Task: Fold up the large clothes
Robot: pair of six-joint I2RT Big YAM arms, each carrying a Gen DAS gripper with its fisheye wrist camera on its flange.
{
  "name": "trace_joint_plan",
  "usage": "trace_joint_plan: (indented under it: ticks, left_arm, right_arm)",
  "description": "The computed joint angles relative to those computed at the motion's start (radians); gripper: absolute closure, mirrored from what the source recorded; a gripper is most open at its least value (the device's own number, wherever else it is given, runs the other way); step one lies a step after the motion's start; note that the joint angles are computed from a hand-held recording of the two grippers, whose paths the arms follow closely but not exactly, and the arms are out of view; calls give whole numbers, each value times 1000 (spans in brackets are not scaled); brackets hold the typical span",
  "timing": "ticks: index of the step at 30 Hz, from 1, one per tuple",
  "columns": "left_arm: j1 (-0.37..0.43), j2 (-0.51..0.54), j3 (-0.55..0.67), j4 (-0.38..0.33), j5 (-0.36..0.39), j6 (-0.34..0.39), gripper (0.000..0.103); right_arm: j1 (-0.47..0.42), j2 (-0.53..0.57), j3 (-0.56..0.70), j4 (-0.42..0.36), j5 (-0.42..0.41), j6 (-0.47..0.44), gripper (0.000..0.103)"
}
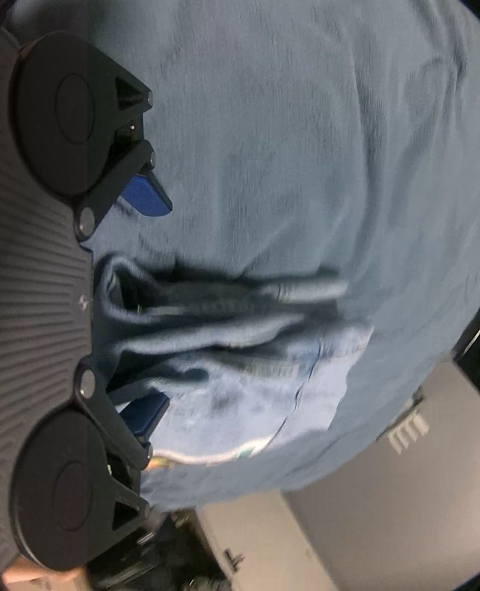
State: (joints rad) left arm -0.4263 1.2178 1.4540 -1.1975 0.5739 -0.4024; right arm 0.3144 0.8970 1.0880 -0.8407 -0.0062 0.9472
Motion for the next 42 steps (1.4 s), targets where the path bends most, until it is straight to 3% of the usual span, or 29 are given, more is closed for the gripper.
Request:
trace_joint_plan:
  ticks: [3,7,10,18,22,24,26,28,31,34,38,40,42]
  left_arm:
    - [-16,29,15,-26,54,70,0]
    - [-22,51,10,-40,73,93,4]
    - [-9,75,9,-48,120,129,9]
    - [47,136,7,-69,285,188,15]
    - [55,159,7,-76,320,201,15]
    - [54,163,6,-73,326,198,16]
    - [54,159,-2,-59,339,195,18]
    - [70,155,-16,-47,391,193,28]
    - [84,142,-36,-3,431,172,32]
    - [67,136,-51,104,442,108,37]
    - [20,154,-17,194,375,76,41]
    - [-2,183,18,272,344,53,41]
    - [-26,214,43,384,290,-16,41]
  right_arm:
    - [-89,73,-2,97,-93,17,5]
    - [-186,164,-24,247,-209,35,4]
    - [-219,231,-25,315,-276,28,3]
    - [-331,436,-28,644,-599,59,0]
    - [-361,536,-8,822,-639,157,0]
    - [-345,567,23,825,-623,135,0]
    - [-322,579,54,784,-571,54,16]
    - [-314,559,15,871,-540,75,34]
    - [-303,519,-30,972,-480,82,47]
    - [-294,504,18,922,-437,2,52]
    - [-315,526,132,847,-447,-151,53]
    - [-340,557,211,811,-467,-209,53]
    - [-379,607,310,772,-498,-251,53]
